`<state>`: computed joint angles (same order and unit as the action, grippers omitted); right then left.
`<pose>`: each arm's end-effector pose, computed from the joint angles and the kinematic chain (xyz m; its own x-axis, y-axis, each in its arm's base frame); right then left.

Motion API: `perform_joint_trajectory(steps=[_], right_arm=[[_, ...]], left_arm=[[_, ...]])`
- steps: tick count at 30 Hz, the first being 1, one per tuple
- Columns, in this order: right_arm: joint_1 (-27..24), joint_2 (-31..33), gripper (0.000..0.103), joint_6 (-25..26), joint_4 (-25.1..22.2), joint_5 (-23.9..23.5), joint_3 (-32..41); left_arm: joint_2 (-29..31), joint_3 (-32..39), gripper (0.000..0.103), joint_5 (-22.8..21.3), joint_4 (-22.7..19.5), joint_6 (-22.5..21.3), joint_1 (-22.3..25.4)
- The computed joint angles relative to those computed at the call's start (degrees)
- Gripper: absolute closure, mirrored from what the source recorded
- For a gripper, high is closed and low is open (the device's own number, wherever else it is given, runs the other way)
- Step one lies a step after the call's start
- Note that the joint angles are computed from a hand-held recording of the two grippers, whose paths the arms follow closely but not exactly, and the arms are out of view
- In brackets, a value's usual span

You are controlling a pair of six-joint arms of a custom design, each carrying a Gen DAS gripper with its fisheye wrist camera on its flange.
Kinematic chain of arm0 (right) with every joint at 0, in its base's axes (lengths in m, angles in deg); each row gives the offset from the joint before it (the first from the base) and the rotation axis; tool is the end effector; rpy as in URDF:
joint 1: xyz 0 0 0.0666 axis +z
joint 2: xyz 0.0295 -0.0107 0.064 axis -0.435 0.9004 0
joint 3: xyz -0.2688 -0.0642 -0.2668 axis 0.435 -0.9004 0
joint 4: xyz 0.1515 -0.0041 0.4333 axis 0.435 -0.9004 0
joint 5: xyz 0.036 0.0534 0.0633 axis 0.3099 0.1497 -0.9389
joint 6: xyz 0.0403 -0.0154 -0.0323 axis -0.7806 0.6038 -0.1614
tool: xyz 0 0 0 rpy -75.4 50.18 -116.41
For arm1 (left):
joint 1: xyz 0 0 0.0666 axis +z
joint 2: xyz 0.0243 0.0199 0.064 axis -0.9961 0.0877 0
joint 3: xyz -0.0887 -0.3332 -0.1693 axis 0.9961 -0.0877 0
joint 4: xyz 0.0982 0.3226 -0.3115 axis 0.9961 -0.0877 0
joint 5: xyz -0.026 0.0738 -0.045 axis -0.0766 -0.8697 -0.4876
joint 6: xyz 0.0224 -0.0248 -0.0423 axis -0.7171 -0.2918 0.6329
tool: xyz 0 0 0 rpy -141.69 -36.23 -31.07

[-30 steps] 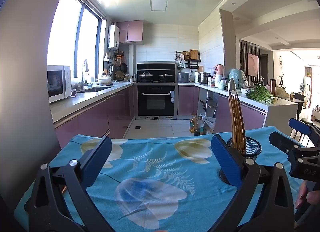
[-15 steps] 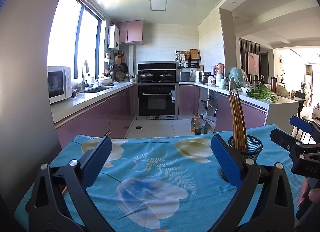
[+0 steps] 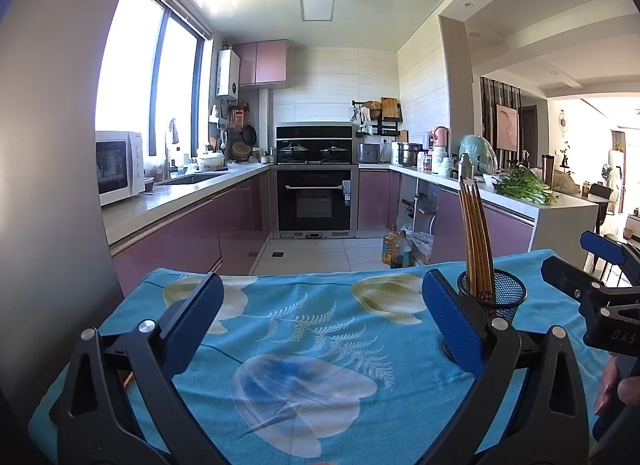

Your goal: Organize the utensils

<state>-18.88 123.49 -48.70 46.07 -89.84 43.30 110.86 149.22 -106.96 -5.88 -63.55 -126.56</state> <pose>0.4950 0.0761 0.4184 -0.1589 -0.1454 -0.9765 -0.5840 0.8113 -0.0258 0.4066 -0.3189 0.4260 -0.1966 -0.0806 -0.9772 -0.4154 0.9096 0.0085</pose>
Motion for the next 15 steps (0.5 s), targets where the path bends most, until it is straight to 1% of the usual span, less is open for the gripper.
perform_joint_trajectory(steps=[15], right_arm=[[0.25, 0.15, 0.007, -0.61, 0.15, 0.23, 0.04]], left_arm=[[-0.01, -0.11, 0.005, -0.06, -0.47, 0.49, -0.22]])
